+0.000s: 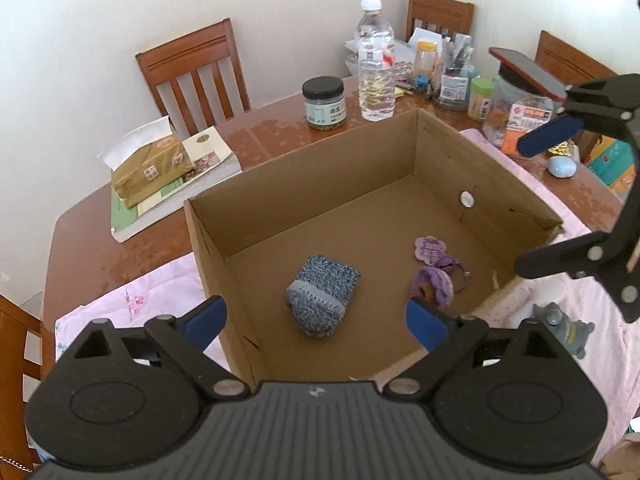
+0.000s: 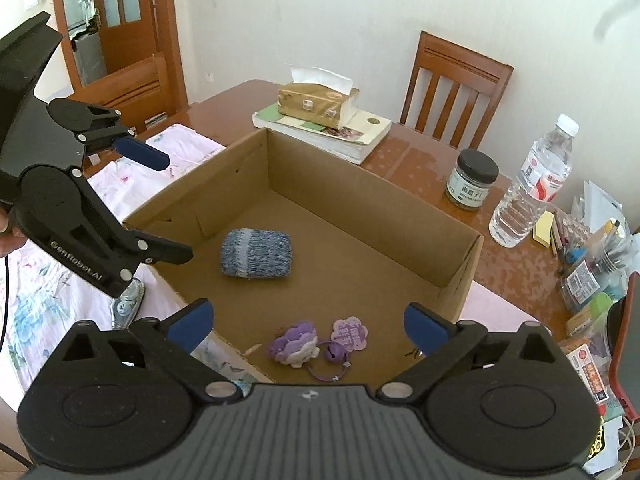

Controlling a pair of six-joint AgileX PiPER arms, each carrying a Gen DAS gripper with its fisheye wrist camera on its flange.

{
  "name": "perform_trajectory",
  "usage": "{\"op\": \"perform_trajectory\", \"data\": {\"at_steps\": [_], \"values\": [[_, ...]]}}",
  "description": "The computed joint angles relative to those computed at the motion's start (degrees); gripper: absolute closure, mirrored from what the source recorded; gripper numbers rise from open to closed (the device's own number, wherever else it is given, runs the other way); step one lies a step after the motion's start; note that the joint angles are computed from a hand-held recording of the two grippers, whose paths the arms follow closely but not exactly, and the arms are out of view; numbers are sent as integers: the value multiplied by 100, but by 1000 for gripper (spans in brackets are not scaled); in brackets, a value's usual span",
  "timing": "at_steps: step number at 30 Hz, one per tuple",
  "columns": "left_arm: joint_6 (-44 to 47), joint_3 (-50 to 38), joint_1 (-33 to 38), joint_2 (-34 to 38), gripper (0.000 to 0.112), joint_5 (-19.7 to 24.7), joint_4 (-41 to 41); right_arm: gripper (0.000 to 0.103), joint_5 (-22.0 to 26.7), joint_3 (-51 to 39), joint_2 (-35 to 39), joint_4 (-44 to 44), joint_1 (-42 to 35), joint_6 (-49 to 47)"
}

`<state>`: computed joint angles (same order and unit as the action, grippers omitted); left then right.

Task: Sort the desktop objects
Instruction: 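Withdraw both tools from the box back toward the table items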

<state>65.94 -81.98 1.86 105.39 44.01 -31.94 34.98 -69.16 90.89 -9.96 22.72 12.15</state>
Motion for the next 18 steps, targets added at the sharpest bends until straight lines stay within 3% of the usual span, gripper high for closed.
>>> {"op": "perform_trajectory", "data": {"at_steps": [18], "values": [[542, 881, 583, -882, 14, 301, -460, 0, 28, 388, -446, -264, 613, 414]]}}
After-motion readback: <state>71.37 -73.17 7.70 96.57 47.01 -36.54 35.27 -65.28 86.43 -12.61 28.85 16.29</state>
